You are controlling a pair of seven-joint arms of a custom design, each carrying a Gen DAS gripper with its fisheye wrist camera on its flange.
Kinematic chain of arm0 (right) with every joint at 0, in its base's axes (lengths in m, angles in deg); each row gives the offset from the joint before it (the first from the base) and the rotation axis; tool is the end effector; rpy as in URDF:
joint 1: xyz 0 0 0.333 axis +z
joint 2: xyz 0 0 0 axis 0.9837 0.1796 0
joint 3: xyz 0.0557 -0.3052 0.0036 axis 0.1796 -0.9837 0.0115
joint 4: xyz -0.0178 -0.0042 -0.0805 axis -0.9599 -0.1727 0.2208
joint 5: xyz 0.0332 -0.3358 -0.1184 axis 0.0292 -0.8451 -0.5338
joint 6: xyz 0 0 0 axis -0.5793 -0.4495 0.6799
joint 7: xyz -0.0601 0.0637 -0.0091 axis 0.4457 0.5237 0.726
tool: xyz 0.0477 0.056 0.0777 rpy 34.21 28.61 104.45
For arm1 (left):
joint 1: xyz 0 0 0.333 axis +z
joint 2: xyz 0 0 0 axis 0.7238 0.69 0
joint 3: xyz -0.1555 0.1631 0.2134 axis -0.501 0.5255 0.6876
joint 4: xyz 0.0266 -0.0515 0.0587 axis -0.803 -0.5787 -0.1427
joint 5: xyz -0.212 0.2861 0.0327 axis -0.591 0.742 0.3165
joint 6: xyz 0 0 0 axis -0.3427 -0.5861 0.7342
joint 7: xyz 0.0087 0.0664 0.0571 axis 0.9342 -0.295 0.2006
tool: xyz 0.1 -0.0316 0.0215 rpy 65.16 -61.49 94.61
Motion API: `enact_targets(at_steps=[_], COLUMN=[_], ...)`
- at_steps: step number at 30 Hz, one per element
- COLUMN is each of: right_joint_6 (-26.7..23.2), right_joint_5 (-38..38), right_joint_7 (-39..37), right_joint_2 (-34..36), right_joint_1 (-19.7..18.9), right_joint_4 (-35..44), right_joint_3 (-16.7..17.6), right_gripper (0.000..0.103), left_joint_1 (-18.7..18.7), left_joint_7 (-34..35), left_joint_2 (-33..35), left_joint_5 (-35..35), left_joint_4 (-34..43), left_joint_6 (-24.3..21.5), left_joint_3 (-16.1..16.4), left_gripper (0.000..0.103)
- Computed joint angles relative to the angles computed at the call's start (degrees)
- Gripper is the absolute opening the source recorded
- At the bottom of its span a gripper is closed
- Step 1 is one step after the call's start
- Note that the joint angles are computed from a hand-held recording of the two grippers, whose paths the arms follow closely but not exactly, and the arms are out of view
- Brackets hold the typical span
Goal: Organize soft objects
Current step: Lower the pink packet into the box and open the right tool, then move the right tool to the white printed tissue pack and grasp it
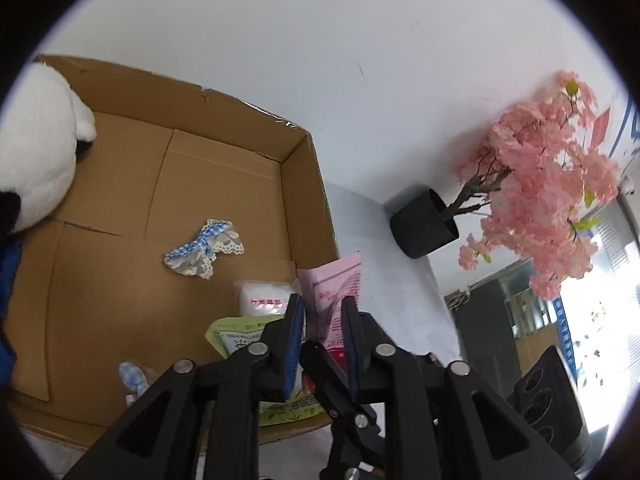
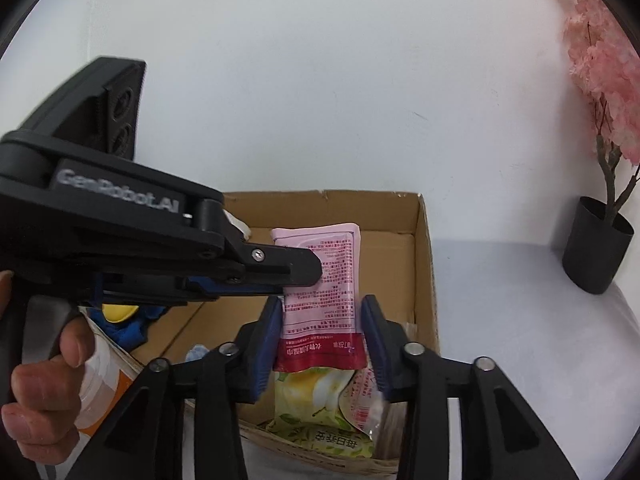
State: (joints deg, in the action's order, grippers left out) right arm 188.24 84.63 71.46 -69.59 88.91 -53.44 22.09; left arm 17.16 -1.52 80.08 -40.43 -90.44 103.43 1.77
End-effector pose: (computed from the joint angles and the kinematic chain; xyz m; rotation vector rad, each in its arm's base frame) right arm 0.6512 0.1765 0.5555 -1.9447 0.9618 -0.4160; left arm 0.5939 -0.4305 0.5771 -2.3103 1.5298 -1.3253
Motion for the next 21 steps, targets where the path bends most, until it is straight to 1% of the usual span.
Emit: enact_targets(at_steps=[1,2,3,4,5,6,9,11,12,13,15,17,18,19,20,21], right_joint_6=[-0.19,-0.91,-0.88,-0.2,0.29,0.52,2.33,4.16,3.8,2.03,-3.0,-12.07,-16.15,-19.83,-21.45,-20.95], right_joint_5=[-0.84,-0.4,0.32,1.7,2.98,4.06,6.33,10.11,11.75,13.71,14.62,12.17,9.98,7.11,3.3,1.04], right_joint_7=[1.04,0.93,0.66,0.03,-0.6,-1.22,-3.95,-7.99,-9.61,-11.58,-13.59,-13.58,-12.65,-11.42,-10.23,-9.63], right_joint_2=[0.16,0.41,0.02,-0.78,-1.54,-2.2,-5.4,-9.69,-11.22,-13.12,-17.11,-19.65,-19.87,-19.81,-20.08,-20.41], right_joint_1=[0.27,-0.26,-0.61,-1.01,-1.27,-1.45,-1.42,-1.76,-1.77,-2.01,-2.34,-2.8,-2.87,-3.0,-2.95,-2.73], right_joint_4=[0.31,0.76,0.4,-0.51,-1.34,-1.99,-5.68,-11.35,-13.23,-15.59,-20.08,-23.58,-24.24,-24.68,-25.9,-27.1], right_joint_3=[-0.41,-0.29,-0.08,0.23,0.45,0.54,0.16,-0.09,-0.63,-1.32,-3.7,-6.58,-7.68,-8.55,-8.98,-9.12], right_gripper=[0.046,0.052,0.061,0.066,0.073,0.076,0.076,0.078,0.081,0.084,0.089,0.089,0.089,0.089,0.089,0.089], left_joint_1=[-0.26,-0.51,-1.35,-2.15,-2.98,-3.52,-3.61,-4.05,-4.13,-4.33,-5.13,-5.25,-5.38,-6.23,-6.72,-6.9], left_joint_7=[-0.04,-0.81,-3.11,-5.35,-7.4,-8.43,-7.59,-8.1,-7.82,-7.86,-8.4,-7.81,-7.18,-7.78,-8.44,-9.29], left_joint_2=[-0.44,-1.38,-2.61,-3.64,-4.66,-5.61,-7.75,-10.35,-11.25,-12.49,-15.6,-18.2,-19.5,-20.66,-21.47,-22.8], left_joint_5=[0.43,1.07,2.62,4.33,6.46,8.6,12.03,14.76,15.75,17.01,20.36,21.92,22.16,23.75,24.84,24.85], left_joint_4=[-0.21,-1.4,-2.86,-3.77,-4.55,-5.21,-6.47,-9.43,-10.33,-11.84,-15.96,-19.75,-21.66,-23.11,-24.13,-26.17], left_joint_6=[-0.53,-0.01,0.53,0.3,-0.23,-0.66,-2.6,-2.89,-3.53,-3.94,-5.08,-6.38,-7.58,-10.26,-12.2,-13.22], left_joint_3=[0.26,0.7,1.91,2.97,3.94,4.37,3.19,2.71,2.18,1.76,0.85,-1.03,-2.16,-2.95,-3.78,-4.79], left_gripper=[0.04,0.047,0.06,0.071,0.074,0.076,0.076,0.076,0.076,0.076,0.076,0.076,0.076,0.076,0.076,0.076])
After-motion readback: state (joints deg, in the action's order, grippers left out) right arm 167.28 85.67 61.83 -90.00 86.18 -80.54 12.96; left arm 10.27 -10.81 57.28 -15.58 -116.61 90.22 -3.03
